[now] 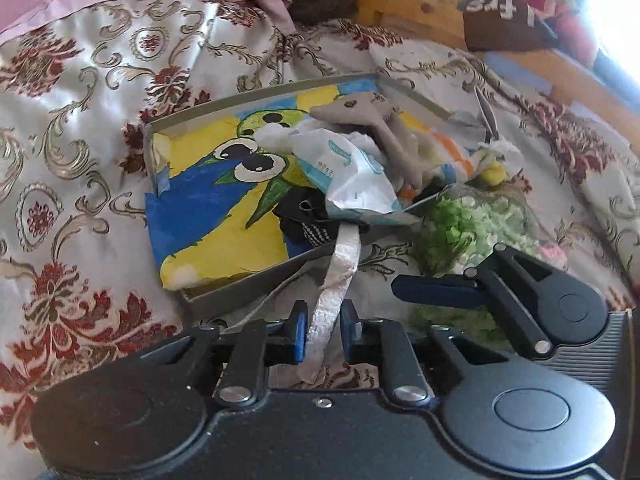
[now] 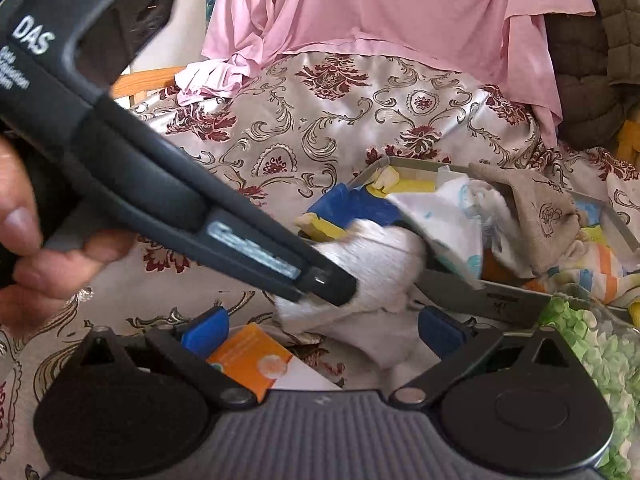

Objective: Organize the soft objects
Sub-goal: 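Grasp the white foam strip with the left tool while the right tool grasps the grey cloth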

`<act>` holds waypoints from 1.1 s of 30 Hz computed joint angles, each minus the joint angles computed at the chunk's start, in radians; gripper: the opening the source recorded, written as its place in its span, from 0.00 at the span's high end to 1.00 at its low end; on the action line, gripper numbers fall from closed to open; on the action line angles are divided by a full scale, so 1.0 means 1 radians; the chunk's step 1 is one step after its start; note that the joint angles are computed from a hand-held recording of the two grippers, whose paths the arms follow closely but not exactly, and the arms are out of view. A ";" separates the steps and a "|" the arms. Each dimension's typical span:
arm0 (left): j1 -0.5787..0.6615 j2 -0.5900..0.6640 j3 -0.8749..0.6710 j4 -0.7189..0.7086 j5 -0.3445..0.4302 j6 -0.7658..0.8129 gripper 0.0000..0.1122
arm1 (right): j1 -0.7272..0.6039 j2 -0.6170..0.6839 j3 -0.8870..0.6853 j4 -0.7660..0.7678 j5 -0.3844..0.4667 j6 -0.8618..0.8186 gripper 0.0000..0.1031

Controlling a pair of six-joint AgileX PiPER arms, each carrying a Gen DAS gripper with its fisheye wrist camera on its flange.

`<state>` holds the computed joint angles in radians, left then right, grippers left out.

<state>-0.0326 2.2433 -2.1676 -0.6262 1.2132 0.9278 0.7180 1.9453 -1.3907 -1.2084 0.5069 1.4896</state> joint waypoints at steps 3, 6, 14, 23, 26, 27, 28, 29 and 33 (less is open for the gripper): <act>0.030 -0.024 0.045 -0.029 -0.018 0.002 0.88 | 0.010 0.005 0.000 -0.026 0.018 0.033 0.01; 0.077 -0.045 0.083 -0.071 -0.026 -0.015 0.89 | 0.020 0.012 -0.005 -0.038 0.037 0.048 0.01; 0.193 -0.100 0.233 -0.191 -0.088 0.006 0.89 | -0.025 0.068 -0.207 0.393 0.108 -0.355 0.01; 0.278 -0.136 0.410 -0.292 -0.170 0.006 0.89 | -0.141 0.326 -0.767 0.888 0.491 -0.784 0.01; 0.291 -0.141 0.430 -0.308 -0.172 0.016 0.89 | -0.172 0.396 -0.893 0.960 0.584 -0.825 0.08; 0.294 -0.145 0.439 -0.313 -0.173 0.021 0.89 | -0.178 0.411 -0.918 0.971 0.602 -0.826 0.10; 0.297 -0.146 0.442 -0.316 -0.171 0.020 0.89 | -0.185 0.411 -0.918 0.980 0.600 -0.823 0.13; 0.297 -0.146 0.441 -0.315 -0.170 0.018 0.89 | -0.189 0.410 -0.915 0.985 0.600 -0.819 0.14; 0.299 -0.153 0.449 -0.315 -0.170 0.033 0.89 | -0.181 0.383 -0.868 0.969 0.585 -0.820 0.30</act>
